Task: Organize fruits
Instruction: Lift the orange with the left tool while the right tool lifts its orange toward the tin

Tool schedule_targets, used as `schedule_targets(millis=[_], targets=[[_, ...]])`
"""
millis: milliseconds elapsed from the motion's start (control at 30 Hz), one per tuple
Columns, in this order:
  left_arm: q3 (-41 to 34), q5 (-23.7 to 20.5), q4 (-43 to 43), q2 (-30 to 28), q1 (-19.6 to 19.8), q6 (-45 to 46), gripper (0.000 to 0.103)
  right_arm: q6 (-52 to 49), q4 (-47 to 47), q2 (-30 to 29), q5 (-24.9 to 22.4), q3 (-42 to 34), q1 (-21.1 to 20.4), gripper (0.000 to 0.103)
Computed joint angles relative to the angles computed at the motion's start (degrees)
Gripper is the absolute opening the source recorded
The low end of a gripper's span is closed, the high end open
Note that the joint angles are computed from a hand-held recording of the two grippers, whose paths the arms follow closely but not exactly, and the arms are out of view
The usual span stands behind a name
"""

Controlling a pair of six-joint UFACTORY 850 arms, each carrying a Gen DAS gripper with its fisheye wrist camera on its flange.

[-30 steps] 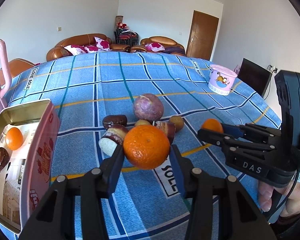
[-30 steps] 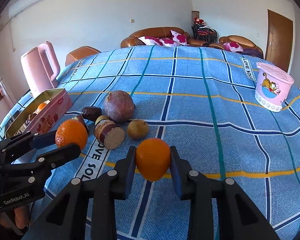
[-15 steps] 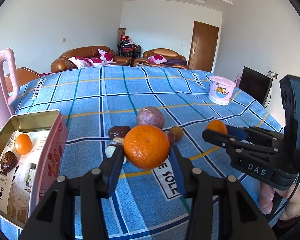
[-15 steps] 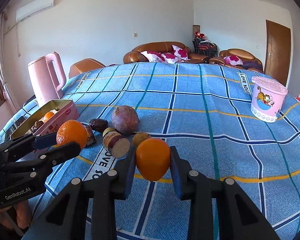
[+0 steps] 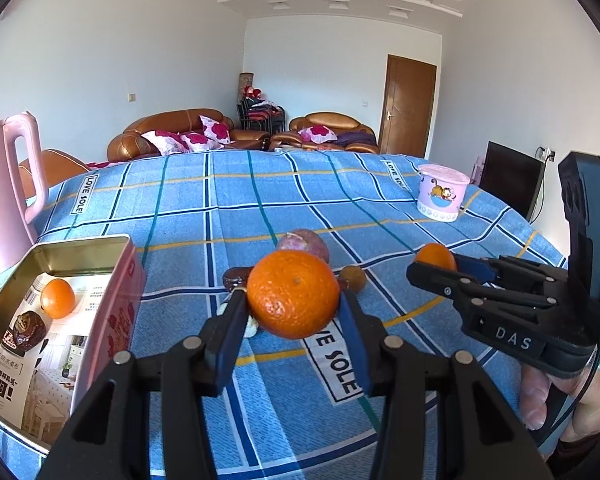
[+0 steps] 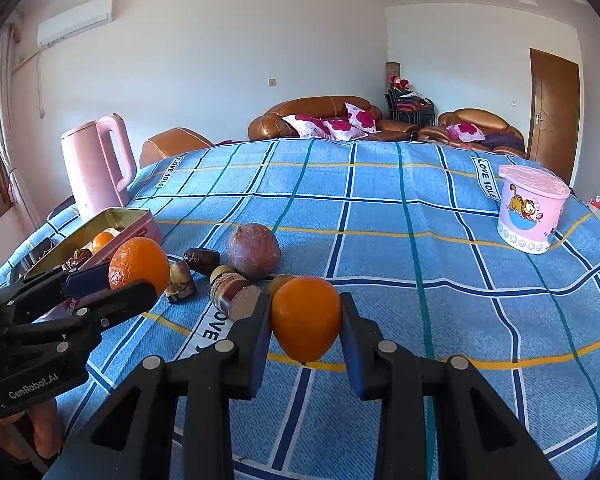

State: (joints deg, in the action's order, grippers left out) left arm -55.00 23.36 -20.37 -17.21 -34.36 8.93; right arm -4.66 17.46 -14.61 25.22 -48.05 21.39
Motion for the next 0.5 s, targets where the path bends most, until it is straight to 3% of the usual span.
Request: schedule_targets(millis=[500], targets=[[1.9,4.9,-3.6,1.0,-1.0,3.2,0.048,-4.0,3.9,1.6,5.6,2.4,1.3,0.034]])
